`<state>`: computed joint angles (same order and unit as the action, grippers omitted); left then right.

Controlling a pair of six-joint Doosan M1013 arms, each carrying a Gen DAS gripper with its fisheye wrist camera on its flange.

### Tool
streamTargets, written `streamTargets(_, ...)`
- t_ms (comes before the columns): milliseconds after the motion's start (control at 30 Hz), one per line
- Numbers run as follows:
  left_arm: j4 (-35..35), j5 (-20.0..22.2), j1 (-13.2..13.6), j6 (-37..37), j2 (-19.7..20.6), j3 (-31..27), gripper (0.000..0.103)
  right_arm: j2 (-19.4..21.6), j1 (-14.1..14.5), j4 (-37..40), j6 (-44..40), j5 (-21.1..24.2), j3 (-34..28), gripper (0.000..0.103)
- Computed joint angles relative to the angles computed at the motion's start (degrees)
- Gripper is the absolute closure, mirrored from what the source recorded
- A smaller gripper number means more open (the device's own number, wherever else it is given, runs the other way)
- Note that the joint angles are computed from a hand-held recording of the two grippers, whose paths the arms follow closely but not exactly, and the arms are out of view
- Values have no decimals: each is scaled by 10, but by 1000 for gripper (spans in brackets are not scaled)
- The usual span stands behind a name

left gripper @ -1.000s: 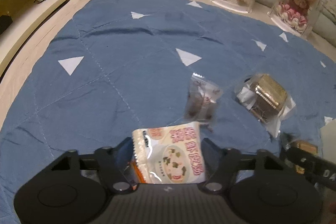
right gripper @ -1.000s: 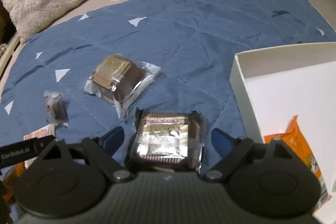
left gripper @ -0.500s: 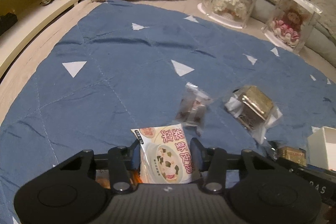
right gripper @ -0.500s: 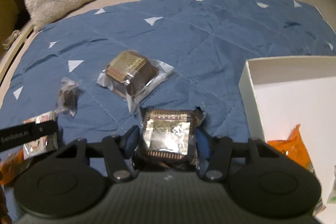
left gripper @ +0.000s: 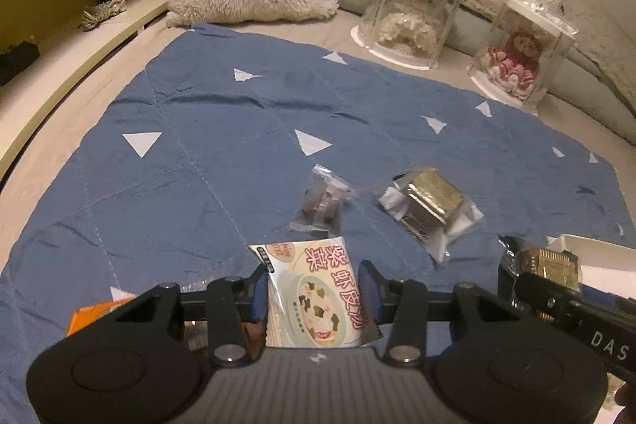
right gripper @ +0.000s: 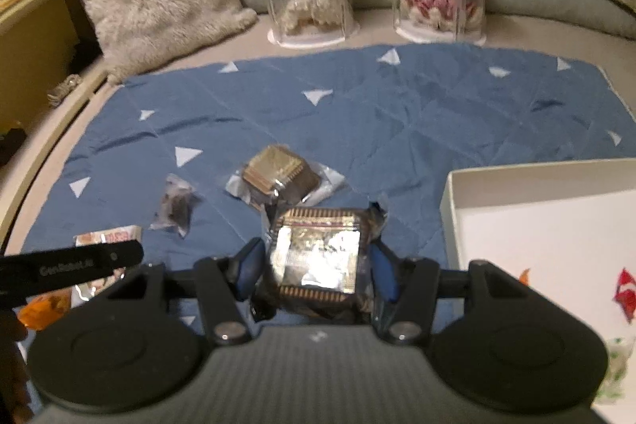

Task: Organize snacks
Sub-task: 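Carry both packets over the white tray and open both tools to drop them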

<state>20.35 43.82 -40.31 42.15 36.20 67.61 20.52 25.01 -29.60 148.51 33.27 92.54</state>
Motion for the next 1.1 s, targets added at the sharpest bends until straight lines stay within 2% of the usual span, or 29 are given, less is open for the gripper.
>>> streamTargets(333, 20, -1, -22, -29, -33, 18, 57, -56, 3, -18, -11, -22, 38, 40)
streamTargets(700, 48, 6, -53, -49, -52, 17, 57, -118, -4, -63, 3, -21, 82, 40)
streamTargets(933, 44, 12, -73, -39, -40, -12, 57, -158, -21, -74, -1, -23, 113, 40)
streamTargets(1100, 24, 10, -87, -20, -18, -48, 57, -185, -40, -82, -5, -23, 138, 40)
